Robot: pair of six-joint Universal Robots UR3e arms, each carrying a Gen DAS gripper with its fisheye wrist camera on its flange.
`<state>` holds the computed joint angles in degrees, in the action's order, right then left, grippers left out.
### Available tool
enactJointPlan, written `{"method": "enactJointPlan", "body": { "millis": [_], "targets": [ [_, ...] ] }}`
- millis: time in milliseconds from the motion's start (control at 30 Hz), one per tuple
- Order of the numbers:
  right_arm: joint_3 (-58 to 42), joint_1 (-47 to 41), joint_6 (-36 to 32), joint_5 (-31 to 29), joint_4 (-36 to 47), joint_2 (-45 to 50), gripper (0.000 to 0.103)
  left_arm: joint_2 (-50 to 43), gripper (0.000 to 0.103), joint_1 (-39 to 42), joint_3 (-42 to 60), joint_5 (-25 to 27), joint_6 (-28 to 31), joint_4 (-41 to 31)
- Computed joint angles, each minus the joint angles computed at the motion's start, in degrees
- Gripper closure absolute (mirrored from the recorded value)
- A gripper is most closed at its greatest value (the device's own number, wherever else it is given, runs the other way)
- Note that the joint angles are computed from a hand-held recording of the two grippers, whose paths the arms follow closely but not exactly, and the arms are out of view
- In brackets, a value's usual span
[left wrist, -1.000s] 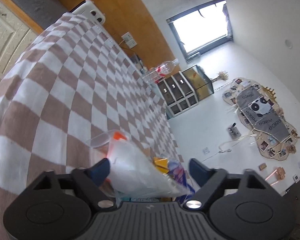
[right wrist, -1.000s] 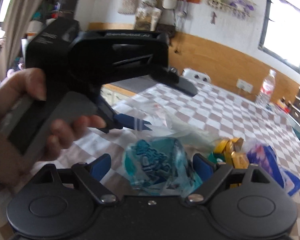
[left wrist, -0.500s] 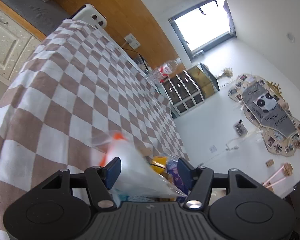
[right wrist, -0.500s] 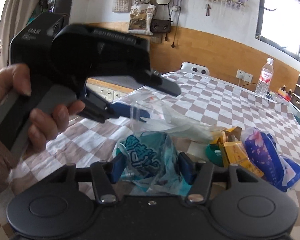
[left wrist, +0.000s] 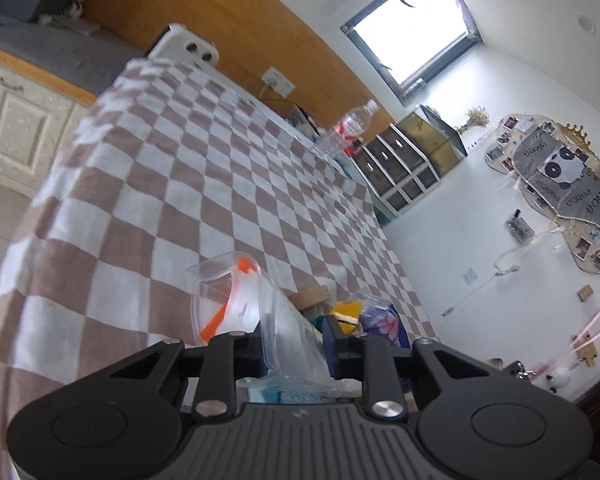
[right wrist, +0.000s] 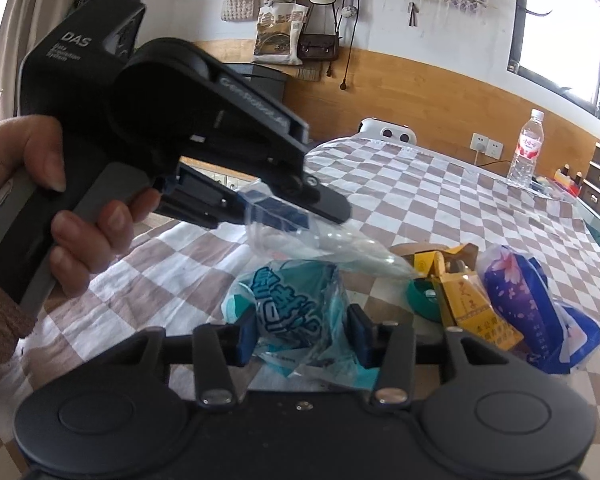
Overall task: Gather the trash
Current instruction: 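Grasp the clear plastic bag with the left tool while the right tool grasps the teal chip bag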
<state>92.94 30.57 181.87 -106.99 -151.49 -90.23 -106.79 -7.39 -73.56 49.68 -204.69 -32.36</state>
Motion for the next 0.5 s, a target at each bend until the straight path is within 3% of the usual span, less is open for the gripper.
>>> {"method": "enactJointPlan", "body": {
  "millis": [333, 500],
  "targets": [
    [3.59, -2.16, 6.37, -0.85, -4.42, -3.1, 0.059, 9.3, 0.082, 1.4, -6.06, 5.61, 4.9, 2.78],
    [4.22, -1.54, 9.11, -3.96, -6.52, -3.18, 0.06, 14.48, 0.082, 0.12, -8.89, 13.6, 13.11, 2.38]
  ]
}}
